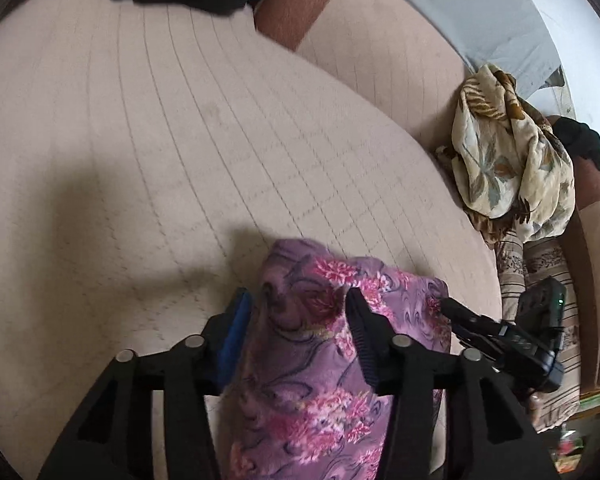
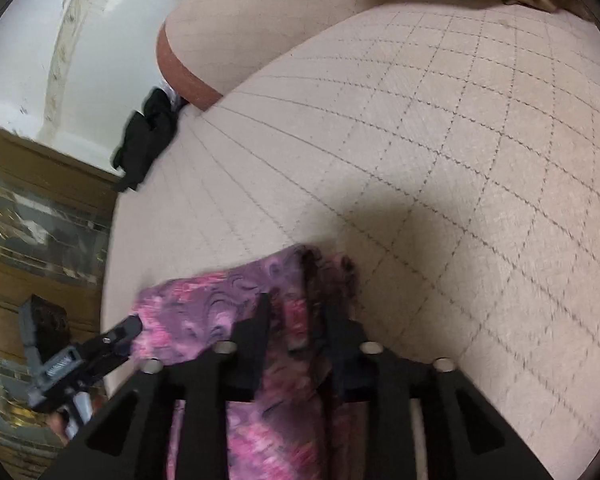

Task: Fold small clothes
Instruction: 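Pinch the dress end with the left gripper while the right gripper pinches beside it, then tug the dress end with both grippers to straighten the rectangle, then release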

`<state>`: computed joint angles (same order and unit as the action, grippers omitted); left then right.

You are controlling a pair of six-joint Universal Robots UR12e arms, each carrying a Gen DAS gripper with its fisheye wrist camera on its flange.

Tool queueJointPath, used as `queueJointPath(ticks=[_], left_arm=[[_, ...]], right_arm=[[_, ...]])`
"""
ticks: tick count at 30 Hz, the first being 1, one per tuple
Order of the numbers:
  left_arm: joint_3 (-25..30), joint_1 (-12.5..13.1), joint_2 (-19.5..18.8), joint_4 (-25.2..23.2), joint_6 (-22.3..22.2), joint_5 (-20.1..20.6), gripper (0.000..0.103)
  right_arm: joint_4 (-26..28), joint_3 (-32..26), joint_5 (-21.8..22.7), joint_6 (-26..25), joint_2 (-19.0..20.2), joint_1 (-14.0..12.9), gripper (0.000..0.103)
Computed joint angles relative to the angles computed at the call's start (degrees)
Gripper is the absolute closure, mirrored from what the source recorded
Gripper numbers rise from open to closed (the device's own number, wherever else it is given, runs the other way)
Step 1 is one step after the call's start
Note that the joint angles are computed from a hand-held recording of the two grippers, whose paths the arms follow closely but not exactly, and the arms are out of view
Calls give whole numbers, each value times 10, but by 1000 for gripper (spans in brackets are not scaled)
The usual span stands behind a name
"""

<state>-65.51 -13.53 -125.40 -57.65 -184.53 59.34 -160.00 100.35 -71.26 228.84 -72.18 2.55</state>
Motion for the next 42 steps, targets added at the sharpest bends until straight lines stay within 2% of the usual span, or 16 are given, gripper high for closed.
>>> queueJointPath(ticks=[4, 5, 7, 9, 10, 11, 13, 16, 18, 20, 22, 26, 29, 31, 35, 42], left_arm=[[10, -2, -5, -31, 1, 22, 39], [15, -1, -10, -49, 4, 19, 32], [18, 2, -17, -63, -10, 1, 30], [21, 7, -21, -76, -16, -25, 37], [19, 10, -21, -75, -17, -46, 57], [17, 12, -20, -76, -13, -68, 67], [7, 11, -11, -49, -8, -56, 74], [3, 9, -11, -38, -12, -50, 74], [13, 5, -16, -46, -7, -34, 66], [23, -7, -19, -49, 14, 15, 38], [23, -15, -18, -42, 12, 68, 22], [10, -3, 1, -79, 5, 39, 22], [-47, 0, 41, -50, 49, 68, 22], [-93, 1, 69, -32, 60, 92, 22], [-158, 11, 108, -59, 80, 72, 22], [-246, 11, 171, -6, 105, 95, 24]], right_arm=[[44, 1, 7, 1, -11, 1, 58], [58, 2, 11, -4, -12, 0, 58], [81, 2, 17, -5, -9, -2, 58], [76, 2, 26, 0, -2, -3, 65], [68, 0, 34, 0, 1, -3, 78], [72, -4, 26, -9, 0, -1, 80], [75, -10, 6, -26, -3, 5, 84], [74, -4, 16, -14, 1, 1, 84], [70, -3, 23, -8, 5, -2, 84], [100, -18, -1, -39, 8, 5, 80], [109, -24, -16, -53, 9, 9, 72], [105, -9, -38, -35, -15, 21, 60], [86, 18, -46, -39, -36, 33, 50], [55, 50, -36, -10, -50, 41, 50], [49, 85, -46, 9, -72, 64, 50], [27, 129, -73, 55, -107, 104, 50]])
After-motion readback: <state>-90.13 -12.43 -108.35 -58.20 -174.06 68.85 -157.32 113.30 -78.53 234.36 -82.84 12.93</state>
